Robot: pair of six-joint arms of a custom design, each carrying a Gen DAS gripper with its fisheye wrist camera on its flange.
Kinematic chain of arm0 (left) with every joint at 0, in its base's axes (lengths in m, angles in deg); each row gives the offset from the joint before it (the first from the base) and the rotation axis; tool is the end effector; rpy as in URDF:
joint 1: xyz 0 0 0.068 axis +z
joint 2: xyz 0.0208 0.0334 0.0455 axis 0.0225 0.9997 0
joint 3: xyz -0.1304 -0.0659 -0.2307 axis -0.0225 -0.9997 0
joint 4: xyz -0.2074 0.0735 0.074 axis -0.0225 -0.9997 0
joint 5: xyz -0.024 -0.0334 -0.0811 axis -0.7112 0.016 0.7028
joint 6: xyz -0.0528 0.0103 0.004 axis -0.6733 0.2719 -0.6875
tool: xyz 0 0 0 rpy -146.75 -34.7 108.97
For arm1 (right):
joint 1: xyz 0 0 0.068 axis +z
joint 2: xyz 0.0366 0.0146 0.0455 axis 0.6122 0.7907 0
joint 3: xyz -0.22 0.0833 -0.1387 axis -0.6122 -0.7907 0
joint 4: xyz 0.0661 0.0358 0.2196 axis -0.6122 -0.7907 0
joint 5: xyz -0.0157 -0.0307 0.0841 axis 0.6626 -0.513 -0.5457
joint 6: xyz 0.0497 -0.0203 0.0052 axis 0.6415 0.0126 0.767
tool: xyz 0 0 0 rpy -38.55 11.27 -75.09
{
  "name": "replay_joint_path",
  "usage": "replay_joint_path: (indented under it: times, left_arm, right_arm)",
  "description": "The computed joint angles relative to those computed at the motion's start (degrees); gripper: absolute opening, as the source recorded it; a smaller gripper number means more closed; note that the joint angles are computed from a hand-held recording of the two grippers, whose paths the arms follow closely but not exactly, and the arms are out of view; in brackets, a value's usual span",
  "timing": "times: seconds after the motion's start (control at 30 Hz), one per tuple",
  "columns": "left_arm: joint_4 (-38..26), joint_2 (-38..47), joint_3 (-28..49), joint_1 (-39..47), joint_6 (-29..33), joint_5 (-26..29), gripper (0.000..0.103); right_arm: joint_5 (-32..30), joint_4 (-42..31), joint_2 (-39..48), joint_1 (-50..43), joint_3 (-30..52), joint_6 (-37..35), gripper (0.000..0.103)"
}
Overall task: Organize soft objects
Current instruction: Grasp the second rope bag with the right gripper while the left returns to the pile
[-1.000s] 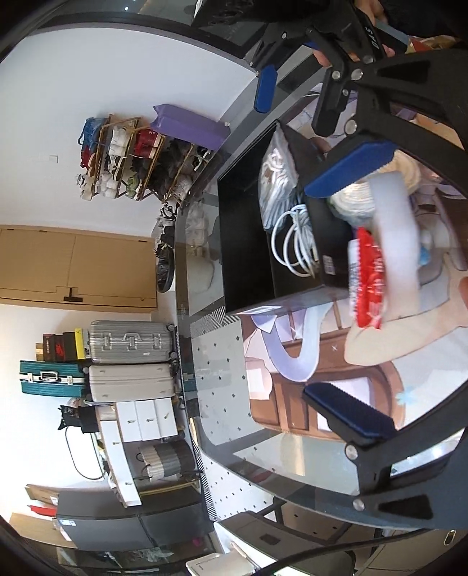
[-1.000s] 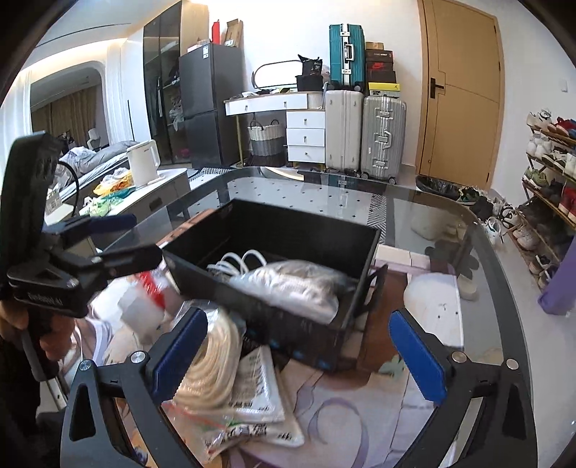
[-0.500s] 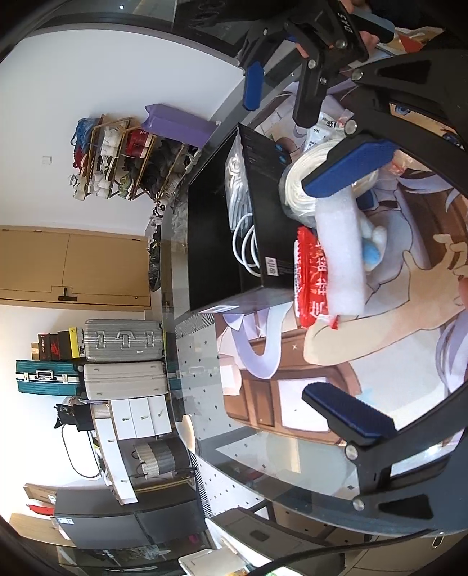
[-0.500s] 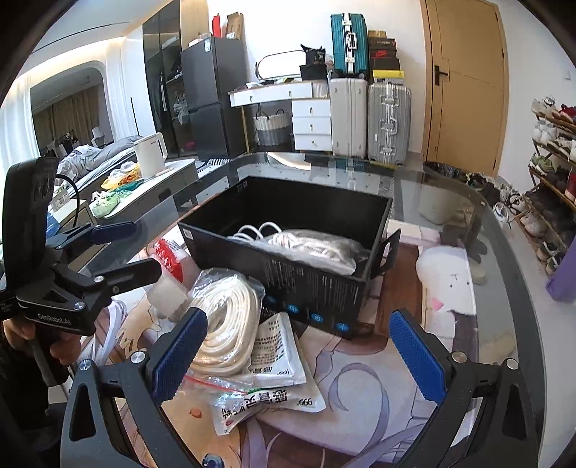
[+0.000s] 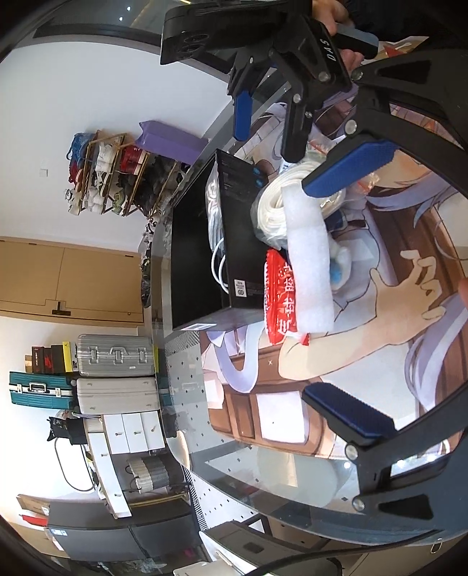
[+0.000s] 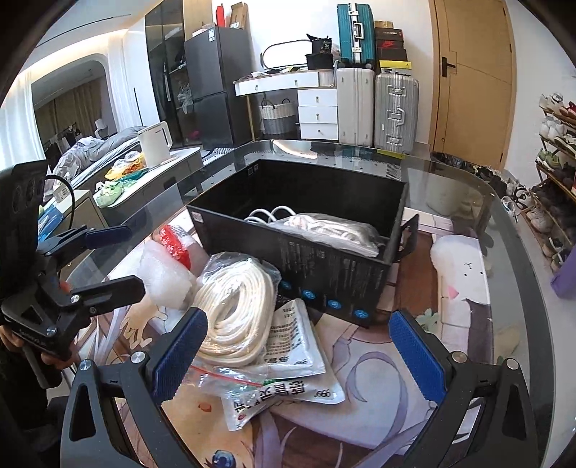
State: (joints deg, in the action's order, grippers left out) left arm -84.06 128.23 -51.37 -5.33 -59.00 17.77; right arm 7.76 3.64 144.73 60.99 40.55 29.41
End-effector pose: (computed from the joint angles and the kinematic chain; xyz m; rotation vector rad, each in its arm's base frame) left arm 0.2124 -0.0266 0.2170 0.0384 2.2441 -0.1763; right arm 0.3704 0.1698 0.1988 -0.8225 2.1851 0.4309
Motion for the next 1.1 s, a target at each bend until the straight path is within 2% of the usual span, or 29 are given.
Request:
replay_joint_path:
  times: [0.37, 0.97, 1.1]
  left_arm:
    - [-1.72, -0.65, 0.58, -1.42, 0.56, -0.62, 0.103]
    - [-2.42, -1.37, 0.84, 3.38, 1.5, 2.42, 0.103]
    - [-2.49, -1.36, 0.92, 3.92, 1.55, 2.72, 0.103]
  right_arm:
    - [0.64, -1.02, 0.41, 2.7, -0.16, -0.74, 0.103]
    - [8.57, -3.34, 6.23, 10.73, 4.32, -0.38, 0.102]
    - [8.98, -4.27, 7.71, 10.82, 6.52, 0.82, 0.097]
